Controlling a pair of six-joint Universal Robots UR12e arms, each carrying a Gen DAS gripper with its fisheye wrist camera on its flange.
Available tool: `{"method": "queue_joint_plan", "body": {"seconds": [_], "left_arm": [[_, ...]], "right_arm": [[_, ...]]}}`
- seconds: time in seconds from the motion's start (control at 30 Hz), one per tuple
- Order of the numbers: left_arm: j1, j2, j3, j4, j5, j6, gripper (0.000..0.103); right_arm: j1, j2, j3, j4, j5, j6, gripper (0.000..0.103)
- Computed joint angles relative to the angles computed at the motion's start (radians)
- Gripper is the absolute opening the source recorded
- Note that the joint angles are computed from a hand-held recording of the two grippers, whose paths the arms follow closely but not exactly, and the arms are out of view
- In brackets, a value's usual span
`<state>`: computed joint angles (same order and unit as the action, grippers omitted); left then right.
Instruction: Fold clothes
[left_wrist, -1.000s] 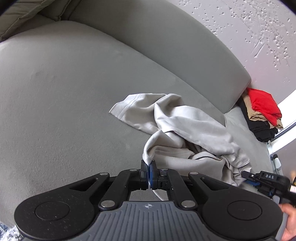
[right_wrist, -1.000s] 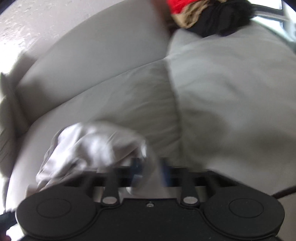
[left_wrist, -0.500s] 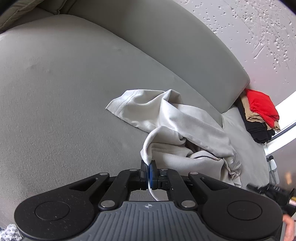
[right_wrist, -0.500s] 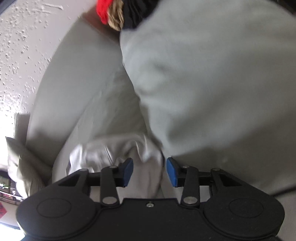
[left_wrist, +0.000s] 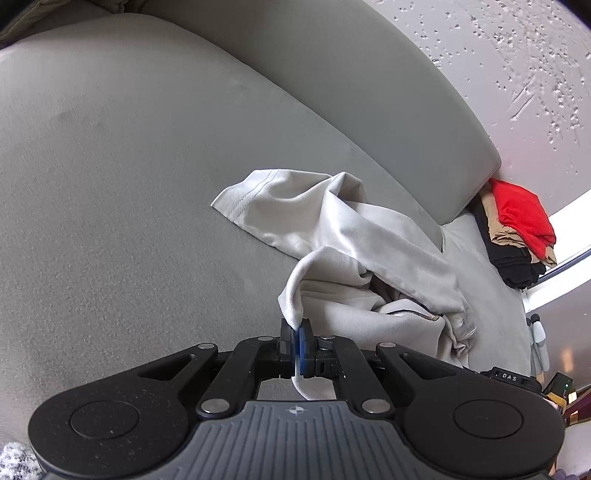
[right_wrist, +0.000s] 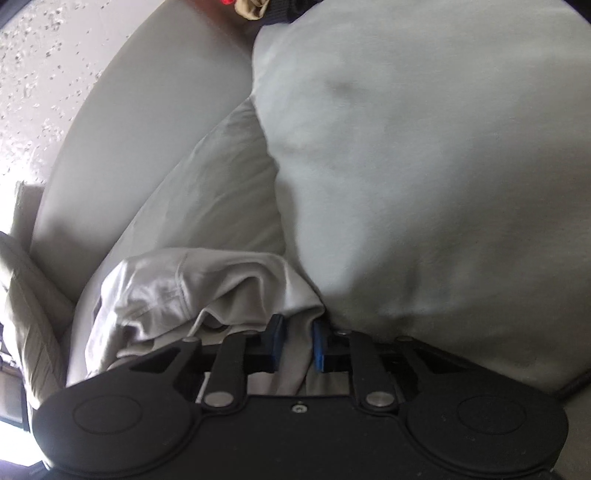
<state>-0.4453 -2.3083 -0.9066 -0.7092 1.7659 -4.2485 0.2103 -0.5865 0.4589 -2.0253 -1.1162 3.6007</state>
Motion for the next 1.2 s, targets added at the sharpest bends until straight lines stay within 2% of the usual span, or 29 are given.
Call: {"method": "queue_joint_plan", "body": {"seconds": [0.1, 0.27, 0.33, 0.4, 0.43, 0.57, 0.67, 0.73, 0.8, 0.87, 0.93, 1.0, 1.07, 1.13, 1.2], "left_arm": [[0.002, -0.001, -0.002, 0.006, -0.01, -0.002, 0.002], [0.005, -0.003, -0.001, 0.009, -0.019, -0.017, 0.003], [0.006, -0.002, -0.005, 0.014, -0.023, -0.024, 0.003], [0.007, 0.0, -0.011, 0.023, -0.025, -0.029, 0.003], [0.007, 0.0, -0.013, 0.028, -0.024, -0.029, 0.003], [0.006, 0.005, -0.01, 0.017, -0.031, -0.016, 0.0], [0.002, 0.013, -0.001, 0.007, -0.049, 0.011, 0.0], [0.002, 0.022, -0.001, 0.052, -0.069, 0.013, 0.0], [0.005, 0.024, 0.023, 0.083, -0.082, 0.017, 0.0], [0.007, 0.018, 0.069, 0.101, -0.076, 0.043, 0.0], [0.006, 0.014, 0.124, 0.143, -0.039, 0.082, 0.0], [0.002, 0.008, 0.184, 0.201, 0.014, 0.128, 0.0], [-0.012, 0.011, 0.228, 0.283, 0.099, 0.19, 0.0], [-0.035, 0.015, 0.26, 0.345, 0.191, 0.282, 0.0], [-0.058, 0.019, 0.274, 0.362, 0.26, 0.353, 0.0]], "right_arm": [[-0.008, -0.009, 0.009, 0.035, 0.073, -0.03, 0.015], [-0.006, -0.016, 0.051, -0.044, 0.056, 0.043, 0.016], [0.0, -0.011, 0.051, -0.067, 0.041, 0.042, 0.016], [0.003, -0.014, 0.058, -0.077, 0.035, 0.036, 0.011], [0.002, -0.021, 0.068, -0.079, 0.041, 0.034, 0.004], [-0.007, -0.079, 0.157, -0.113, 0.078, 0.055, 0.002], [-0.023, -0.137, 0.243, -0.161, 0.14, 0.124, 0.002], [-0.035, -0.159, 0.271, -0.197, 0.21, 0.197, 0.002], [-0.045, -0.147, 0.247, -0.257, 0.301, 0.314, 0.002], [-0.043, -0.12, 0.187, -0.343, 0.347, 0.442, 0.002], [-0.043, -0.087, 0.106, -0.46, 0.368, 0.564, 0.002], [-0.042, -0.052, -0.007, -0.549, 0.344, 0.635, 0.002], [-0.045, -0.024, -0.106, -0.627, 0.304, 0.681, 0.002], [-0.047, -0.051, -0.1, -0.735, 0.265, 0.687, 0.002], [-0.049, -0.112, -0.02, -0.792, 0.244, 0.617, 0.002]]}}
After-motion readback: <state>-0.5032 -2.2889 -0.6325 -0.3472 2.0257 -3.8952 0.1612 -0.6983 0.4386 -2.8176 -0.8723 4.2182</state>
